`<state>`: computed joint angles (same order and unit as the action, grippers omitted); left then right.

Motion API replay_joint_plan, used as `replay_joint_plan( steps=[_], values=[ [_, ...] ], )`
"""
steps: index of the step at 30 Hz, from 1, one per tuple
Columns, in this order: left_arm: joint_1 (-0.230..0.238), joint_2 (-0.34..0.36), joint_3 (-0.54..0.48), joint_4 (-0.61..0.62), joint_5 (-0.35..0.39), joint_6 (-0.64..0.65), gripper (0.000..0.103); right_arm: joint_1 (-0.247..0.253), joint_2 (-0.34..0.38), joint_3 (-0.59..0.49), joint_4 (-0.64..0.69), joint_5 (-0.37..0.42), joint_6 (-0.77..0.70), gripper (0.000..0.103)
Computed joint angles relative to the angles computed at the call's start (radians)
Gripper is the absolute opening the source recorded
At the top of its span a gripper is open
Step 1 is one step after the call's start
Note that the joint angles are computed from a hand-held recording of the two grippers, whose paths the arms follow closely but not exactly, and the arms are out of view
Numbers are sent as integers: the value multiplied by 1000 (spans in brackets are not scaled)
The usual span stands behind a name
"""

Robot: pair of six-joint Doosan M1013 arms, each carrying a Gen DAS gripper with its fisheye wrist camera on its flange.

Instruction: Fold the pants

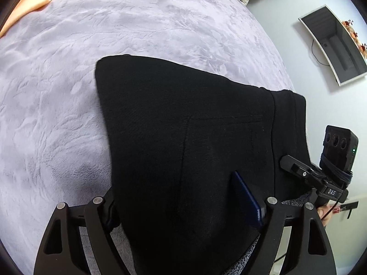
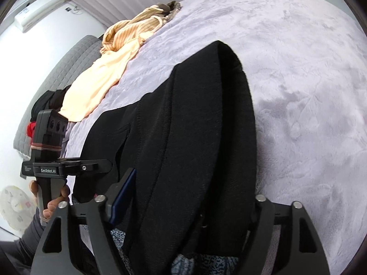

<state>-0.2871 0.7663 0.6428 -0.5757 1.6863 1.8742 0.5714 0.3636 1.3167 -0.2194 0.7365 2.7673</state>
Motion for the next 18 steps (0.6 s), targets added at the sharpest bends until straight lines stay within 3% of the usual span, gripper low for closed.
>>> replay_joint_plan(
  steps=[3, 5, 8, 10, 12, 14, 18],
  values=[
    [37, -56, 58, 17, -50, 55, 85, 17, -2, -17, -85, 67, 106, 83],
    [47, -81, 77, 14, -100, 85, 85, 59, 13, -69, -238, 206, 185, 83],
    [50, -161, 168, 41, -191, 164, 85, 130, 49, -164, -414, 386, 154, 83],
    [32, -216, 243, 85, -269, 243, 85, 172, 65, -202, -480, 427, 81, 83],
    [7, -264, 313, 118, -333, 322, 85, 198, 91, -245, -490, 449, -11, 83],
    [-9, -290, 357, 123, -347, 374, 85, 216, 118, -284, -471, 482, -101, 83],
    [-58, -295, 395, 196, -387, 347, 85, 211, 142, -297, -381, 537, -148, 83]
  ],
)
